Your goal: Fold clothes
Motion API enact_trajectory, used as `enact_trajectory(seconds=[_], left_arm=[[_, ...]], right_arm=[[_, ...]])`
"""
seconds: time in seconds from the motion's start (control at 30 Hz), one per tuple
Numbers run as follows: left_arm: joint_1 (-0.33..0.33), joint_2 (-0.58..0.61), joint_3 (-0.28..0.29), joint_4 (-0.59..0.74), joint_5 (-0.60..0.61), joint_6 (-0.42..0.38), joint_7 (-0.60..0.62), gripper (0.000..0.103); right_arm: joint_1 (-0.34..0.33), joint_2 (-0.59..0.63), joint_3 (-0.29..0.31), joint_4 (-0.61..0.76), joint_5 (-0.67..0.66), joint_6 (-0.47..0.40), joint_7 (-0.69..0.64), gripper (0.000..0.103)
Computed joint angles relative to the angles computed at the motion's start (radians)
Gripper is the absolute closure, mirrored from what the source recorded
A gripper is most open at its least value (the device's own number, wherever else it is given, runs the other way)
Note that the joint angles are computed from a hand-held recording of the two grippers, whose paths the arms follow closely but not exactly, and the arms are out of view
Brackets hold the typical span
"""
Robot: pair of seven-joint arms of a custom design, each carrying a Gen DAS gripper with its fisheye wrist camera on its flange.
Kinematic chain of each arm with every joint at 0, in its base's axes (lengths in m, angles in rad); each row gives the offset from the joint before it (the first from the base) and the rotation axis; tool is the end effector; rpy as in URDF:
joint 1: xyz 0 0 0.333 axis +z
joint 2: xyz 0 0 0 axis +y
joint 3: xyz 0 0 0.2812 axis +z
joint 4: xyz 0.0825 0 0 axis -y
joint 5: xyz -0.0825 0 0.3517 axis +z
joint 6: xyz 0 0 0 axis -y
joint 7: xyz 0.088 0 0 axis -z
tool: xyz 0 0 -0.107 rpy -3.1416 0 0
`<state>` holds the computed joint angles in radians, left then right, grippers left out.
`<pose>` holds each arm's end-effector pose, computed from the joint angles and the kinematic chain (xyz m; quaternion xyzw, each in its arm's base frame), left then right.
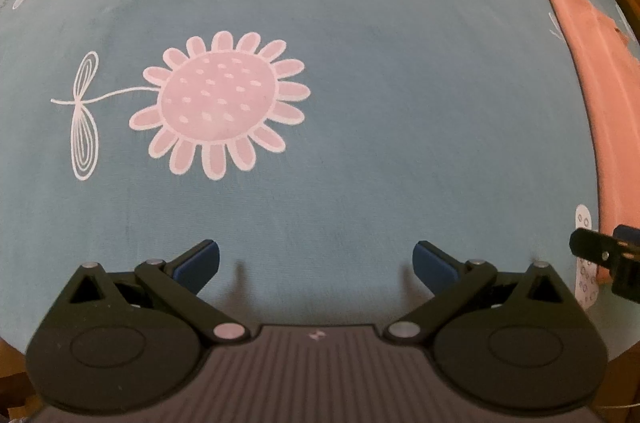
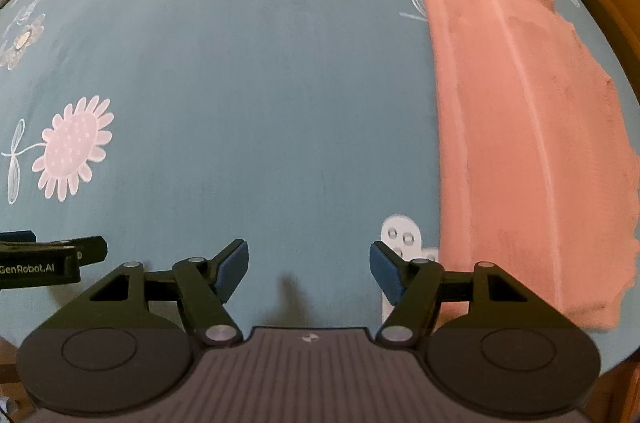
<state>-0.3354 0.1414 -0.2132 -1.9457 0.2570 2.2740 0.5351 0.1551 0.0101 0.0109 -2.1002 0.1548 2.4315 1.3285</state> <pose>0.4952 -0.2912 0.4114 -0.8107 0.5706 -0.0957 0.0899 0.5392 0.0908 0.4297 -0.7952 0.5820 -0.0767 0.1518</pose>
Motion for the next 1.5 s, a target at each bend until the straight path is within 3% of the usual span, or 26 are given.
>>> enact_trajectory(seconds=[0.33, 1.17, 1.5], left_arm=[[-0.003, -0.033, -0.018, -0.016, -0.06, -0.018, 0.006, 0.001], [-0.004, -0.073, -0.035, -0.036, -0.086, -0.065, 0.007, 0.001], [0.0, -0.095, -0.043, 0.015, -0.118, -0.143, 0.028, 0.001]], right_arm=[[-0.002, -0.072, -0.016, -0.046, -0.002, -0.059, 0.008, 0.031], [0.003, -0.108, -0.025, -0.067, -0.014, -0.084, 0.023, 0.03], [0.012, -0.159, -0.028, -0.019, -0.032, -0.18, 0.033, 0.03]])
